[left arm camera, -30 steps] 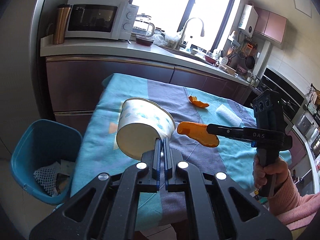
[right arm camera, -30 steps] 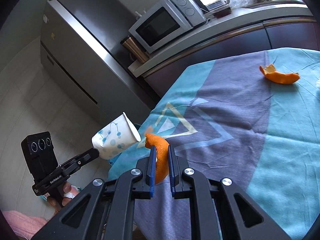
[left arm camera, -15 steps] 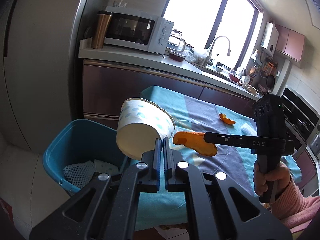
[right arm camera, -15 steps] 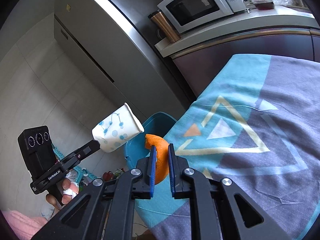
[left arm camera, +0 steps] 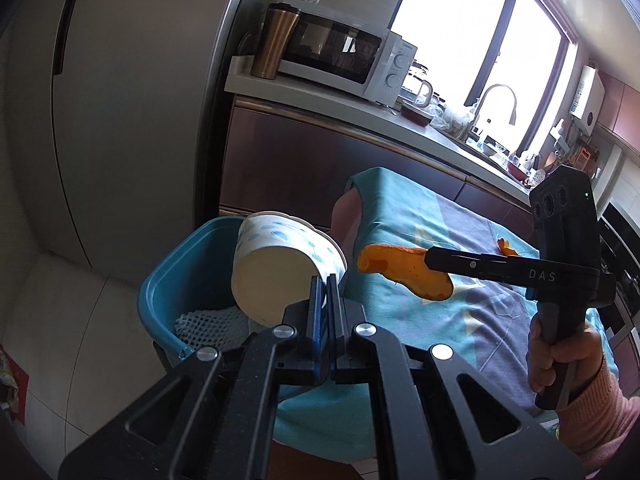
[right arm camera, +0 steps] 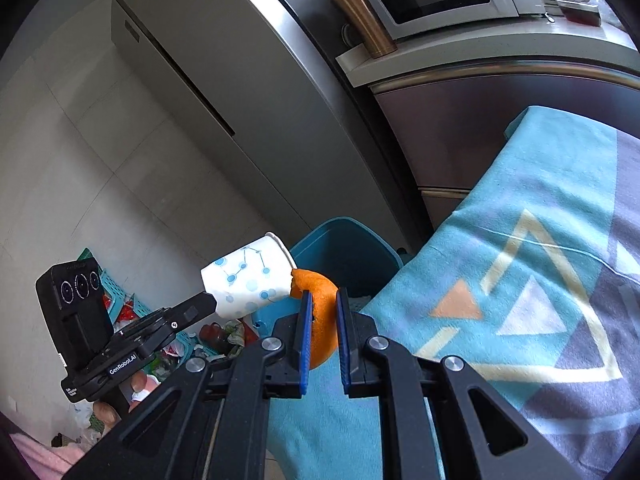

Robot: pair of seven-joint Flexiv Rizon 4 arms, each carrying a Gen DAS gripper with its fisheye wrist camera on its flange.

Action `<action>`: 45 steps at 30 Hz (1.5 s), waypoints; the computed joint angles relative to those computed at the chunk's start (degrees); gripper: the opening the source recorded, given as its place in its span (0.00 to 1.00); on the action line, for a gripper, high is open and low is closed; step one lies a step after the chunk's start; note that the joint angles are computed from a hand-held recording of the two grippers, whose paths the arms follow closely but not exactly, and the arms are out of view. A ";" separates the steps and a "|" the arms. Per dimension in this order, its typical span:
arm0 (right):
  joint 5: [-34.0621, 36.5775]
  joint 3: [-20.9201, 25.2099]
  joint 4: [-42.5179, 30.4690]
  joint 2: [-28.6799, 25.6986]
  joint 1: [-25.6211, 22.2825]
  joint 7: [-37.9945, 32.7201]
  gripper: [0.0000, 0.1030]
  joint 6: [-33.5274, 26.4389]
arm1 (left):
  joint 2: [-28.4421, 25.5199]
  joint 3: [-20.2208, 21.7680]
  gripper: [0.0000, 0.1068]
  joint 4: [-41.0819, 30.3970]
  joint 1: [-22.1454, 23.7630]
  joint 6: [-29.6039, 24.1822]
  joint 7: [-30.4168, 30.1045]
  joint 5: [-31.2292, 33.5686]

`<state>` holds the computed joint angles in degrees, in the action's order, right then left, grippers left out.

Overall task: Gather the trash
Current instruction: 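Carry the cup and orange peel to the teal bin and release both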

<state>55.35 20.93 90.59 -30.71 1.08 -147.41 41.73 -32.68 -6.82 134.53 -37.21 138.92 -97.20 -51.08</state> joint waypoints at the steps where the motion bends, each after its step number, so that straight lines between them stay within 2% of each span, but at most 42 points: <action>1: -0.36 -0.10 -0.22 -0.24 0.51 0.44 0.10 0.16 | -0.29 -0.06 0.03 -0.14 0.57 -0.37 -0.50 0.56; 14: -9.44 0.74 -2.02 -5.02 7.26 8.43 0.10 8.22 | -3.88 2.07 0.03 -1.25 4.61 -4.89 -4.70 5.55; 23: -14.94 2.57 -1.60 -7.10 8.16 13.41 0.12 12.95 | -6.69 3.28 0.02 -3.99 6.59 -7.69 -6.47 8.38; 25: -15.11 3.43 -1.49 -7.14 7.36 13.66 0.17 13.45 | -7.45 3.59 0.02 -4.89 6.76 -8.78 -6.50 8.45; 31: -14.90 5.11 -0.78 -6.55 4.69 11.95 0.17 12.52 | -9.30 4.02 0.02 -6.30 7.40 -10.58 -7.86 10.67; 38: -10.28 6.55 0.96 -3.51 0.50 5.08 0.19 9.81 | -8.70 5.26 0.03 -6.79 3.88 -8.33 -5.70 9.25; 45: -2.16 4.45 4.87 2.48 -3.97 -3.88 0.21 6.56 | -8.14 3.86 0.16 -9.68 1.68 -5.53 -0.28 8.77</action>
